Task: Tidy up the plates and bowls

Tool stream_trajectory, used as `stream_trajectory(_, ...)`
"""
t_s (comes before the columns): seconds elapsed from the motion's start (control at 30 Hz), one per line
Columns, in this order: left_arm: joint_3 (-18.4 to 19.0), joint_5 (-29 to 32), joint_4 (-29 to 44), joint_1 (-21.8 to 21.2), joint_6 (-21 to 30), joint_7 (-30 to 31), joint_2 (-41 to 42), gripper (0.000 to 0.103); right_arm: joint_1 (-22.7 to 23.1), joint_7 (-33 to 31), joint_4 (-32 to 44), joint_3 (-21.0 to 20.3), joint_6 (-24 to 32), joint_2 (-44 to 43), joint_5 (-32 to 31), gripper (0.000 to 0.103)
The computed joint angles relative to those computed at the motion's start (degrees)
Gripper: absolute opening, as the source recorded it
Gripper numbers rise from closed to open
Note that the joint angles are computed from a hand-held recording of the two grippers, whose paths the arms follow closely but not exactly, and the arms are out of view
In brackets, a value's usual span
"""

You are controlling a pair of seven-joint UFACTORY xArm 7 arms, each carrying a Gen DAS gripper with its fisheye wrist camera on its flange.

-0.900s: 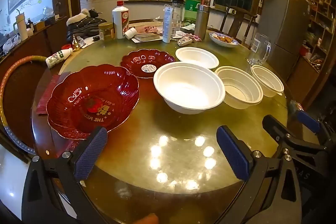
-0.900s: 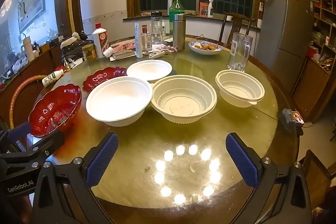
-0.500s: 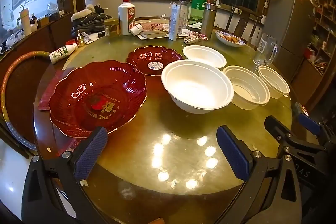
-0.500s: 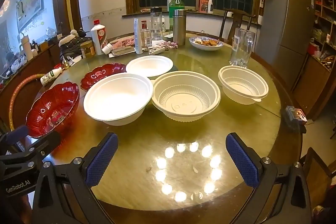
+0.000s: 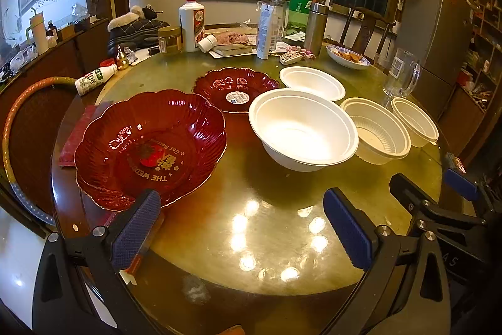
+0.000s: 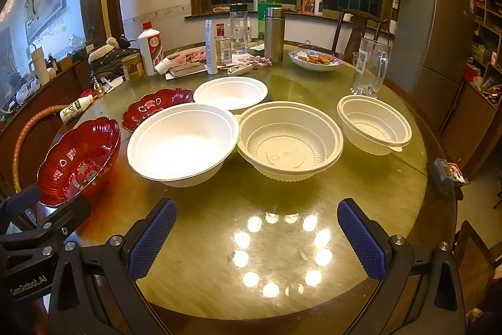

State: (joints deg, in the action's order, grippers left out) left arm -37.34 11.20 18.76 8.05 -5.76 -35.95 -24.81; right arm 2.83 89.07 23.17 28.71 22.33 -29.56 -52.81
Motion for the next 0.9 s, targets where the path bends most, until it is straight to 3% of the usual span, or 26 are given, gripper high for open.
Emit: stream_trajectory(0.9,0.8,0.4,-0.4,-1.5,0.4,-0.2,-1.5,0.103,0.8,-0.7,-0.4,-0.7,0.4,-0.7,1.0,0.103)
